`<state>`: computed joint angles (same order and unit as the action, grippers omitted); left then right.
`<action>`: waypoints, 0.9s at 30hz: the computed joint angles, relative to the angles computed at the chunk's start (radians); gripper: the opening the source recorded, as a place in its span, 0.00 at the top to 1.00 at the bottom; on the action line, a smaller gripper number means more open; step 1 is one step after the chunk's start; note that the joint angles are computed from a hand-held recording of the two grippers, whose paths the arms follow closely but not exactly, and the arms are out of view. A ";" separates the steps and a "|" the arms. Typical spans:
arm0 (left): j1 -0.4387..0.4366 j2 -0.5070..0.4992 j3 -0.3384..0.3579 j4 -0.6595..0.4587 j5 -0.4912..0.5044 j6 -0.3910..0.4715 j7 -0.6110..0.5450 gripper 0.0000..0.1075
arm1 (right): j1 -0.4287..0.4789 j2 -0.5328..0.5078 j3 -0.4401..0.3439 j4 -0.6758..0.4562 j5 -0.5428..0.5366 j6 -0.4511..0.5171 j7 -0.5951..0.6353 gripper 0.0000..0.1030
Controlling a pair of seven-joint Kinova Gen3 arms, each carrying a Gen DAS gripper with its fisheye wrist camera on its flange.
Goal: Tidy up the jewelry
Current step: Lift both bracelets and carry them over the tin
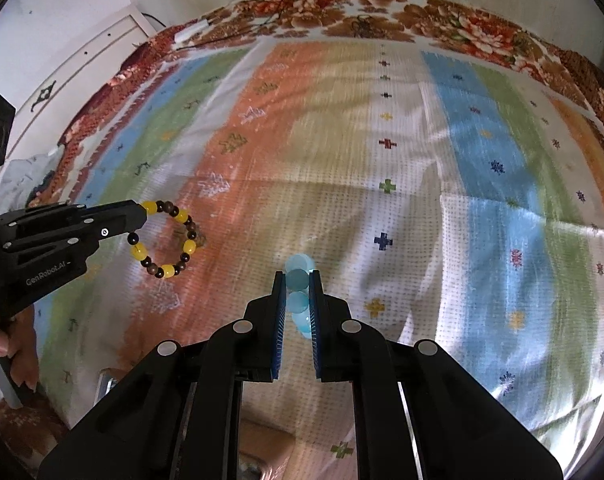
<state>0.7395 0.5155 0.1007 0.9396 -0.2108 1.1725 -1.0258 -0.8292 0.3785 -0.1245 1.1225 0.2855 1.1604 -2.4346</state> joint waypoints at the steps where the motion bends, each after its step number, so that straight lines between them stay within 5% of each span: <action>1: 0.003 -0.007 -0.002 0.007 -0.002 -0.004 0.007 0.92 | -0.004 -0.005 0.001 0.003 0.005 -0.002 -0.006 0.88; 7: -0.015 -0.056 0.011 0.056 0.027 -0.055 0.038 0.92 | -0.038 -0.036 0.002 0.008 0.059 -0.001 -0.040 0.88; 27: 0.090 -0.147 0.025 0.119 -0.125 -0.078 0.205 0.92 | -0.107 -0.108 -0.036 0.044 0.180 0.004 -0.141 0.88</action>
<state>0.8293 0.3687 0.1261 1.0587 -0.3359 1.0940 -0.8205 -0.9363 0.2707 -0.1607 1.1662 0.4659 1.1646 -2.5755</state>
